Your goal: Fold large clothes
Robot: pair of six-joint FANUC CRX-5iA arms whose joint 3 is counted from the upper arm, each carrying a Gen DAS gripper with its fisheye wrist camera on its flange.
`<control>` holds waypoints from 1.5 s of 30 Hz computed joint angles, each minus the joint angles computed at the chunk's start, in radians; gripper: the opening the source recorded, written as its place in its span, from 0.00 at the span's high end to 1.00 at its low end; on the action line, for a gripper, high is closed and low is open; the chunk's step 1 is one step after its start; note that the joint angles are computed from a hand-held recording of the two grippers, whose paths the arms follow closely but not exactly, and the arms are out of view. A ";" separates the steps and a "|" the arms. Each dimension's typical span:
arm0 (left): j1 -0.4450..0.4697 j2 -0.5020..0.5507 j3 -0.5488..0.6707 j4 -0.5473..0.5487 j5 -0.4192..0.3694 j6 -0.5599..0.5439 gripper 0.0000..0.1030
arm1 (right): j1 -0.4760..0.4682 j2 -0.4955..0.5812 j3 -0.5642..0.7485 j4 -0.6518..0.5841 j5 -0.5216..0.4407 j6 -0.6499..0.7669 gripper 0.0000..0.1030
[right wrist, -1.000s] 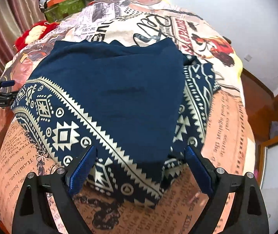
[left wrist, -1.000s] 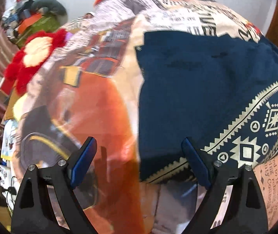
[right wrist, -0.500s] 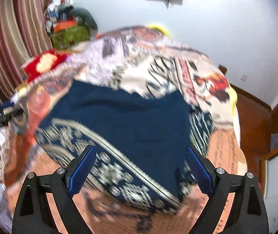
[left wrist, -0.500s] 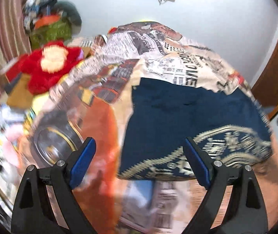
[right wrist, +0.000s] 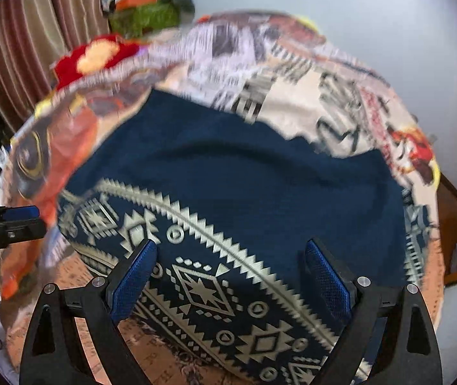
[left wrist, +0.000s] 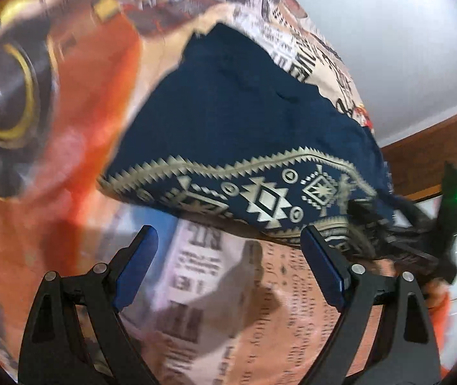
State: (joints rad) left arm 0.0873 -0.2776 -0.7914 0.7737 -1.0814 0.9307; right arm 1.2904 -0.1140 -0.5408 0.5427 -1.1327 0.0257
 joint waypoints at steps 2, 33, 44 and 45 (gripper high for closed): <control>-0.004 0.044 -0.007 0.061 -0.039 -0.017 0.12 | -0.019 0.002 -0.003 -0.042 0.035 0.030 0.09; -0.261 0.098 0.120 -0.007 0.466 0.108 0.93 | -0.075 -0.077 -0.028 -0.106 0.155 0.066 0.00; -0.276 0.014 0.144 -0.172 0.539 0.116 0.93 | -0.155 -0.005 0.044 -0.053 0.179 0.053 0.00; -0.273 0.018 0.146 -0.162 0.533 0.108 0.93 | -0.161 0.022 0.061 -0.078 0.181 0.093 0.00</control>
